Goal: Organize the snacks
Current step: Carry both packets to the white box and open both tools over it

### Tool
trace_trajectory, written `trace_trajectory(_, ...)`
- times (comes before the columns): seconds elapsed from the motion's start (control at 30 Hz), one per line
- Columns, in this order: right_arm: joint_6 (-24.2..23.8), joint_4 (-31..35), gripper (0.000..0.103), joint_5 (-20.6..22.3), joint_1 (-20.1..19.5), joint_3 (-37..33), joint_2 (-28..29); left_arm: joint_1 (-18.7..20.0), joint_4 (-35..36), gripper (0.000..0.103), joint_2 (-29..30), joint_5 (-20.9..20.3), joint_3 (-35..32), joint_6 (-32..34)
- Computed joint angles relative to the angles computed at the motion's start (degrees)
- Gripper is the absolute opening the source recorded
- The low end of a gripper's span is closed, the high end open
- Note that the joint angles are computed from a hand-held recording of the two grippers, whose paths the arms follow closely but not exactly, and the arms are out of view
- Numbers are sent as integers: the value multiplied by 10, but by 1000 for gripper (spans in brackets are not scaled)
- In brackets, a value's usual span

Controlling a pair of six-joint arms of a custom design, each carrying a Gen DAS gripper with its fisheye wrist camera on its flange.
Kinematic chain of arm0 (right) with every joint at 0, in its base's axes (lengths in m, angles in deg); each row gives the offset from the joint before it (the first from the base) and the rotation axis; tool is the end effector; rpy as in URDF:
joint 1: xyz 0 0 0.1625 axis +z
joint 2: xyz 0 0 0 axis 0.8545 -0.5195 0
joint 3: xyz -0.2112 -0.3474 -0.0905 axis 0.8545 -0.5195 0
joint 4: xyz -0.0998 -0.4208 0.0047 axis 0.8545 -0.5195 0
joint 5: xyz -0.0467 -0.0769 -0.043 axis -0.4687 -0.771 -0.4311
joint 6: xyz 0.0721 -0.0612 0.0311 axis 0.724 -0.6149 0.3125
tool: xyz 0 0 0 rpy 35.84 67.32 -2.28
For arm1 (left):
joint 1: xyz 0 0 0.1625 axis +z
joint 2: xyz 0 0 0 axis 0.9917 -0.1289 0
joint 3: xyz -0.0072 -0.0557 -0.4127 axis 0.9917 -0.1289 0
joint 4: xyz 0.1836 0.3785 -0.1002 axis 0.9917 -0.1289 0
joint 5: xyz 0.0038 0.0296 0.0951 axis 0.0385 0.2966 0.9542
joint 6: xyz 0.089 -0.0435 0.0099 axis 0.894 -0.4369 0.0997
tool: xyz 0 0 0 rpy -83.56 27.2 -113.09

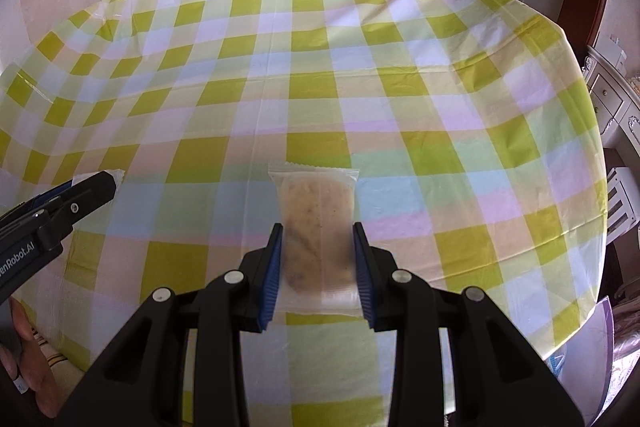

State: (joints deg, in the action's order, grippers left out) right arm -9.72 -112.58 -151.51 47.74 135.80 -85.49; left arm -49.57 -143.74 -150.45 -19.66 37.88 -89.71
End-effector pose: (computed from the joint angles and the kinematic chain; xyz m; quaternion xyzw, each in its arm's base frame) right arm 0.2102 -0.4731 0.2467 0.1949 -0.8737 0.2754 0.3505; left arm -0.3077 -0.4511 0.1630 0.0733 0.8997 -0.3539 0.2447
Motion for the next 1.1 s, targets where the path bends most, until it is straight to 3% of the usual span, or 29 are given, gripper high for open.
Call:
trace_trajectory(0.37,-8,2,33,-22,-32,56,-118,-39,-20,48,57,-55,-31,45)
trace_trajectory(0.77,-51,-36,33,-59,-65,106,-204,-78,-11,48,123,-122,-76,74)
trace_trajectory(0.97,-62,-35,33,-70,-90,129,-260,-93,-18,48,156,-181,-100,82)
trace_trajectory(1.1,-66,-26,33,-75,-114,144,-302,-97,-32,48,179,-243,-115,80)
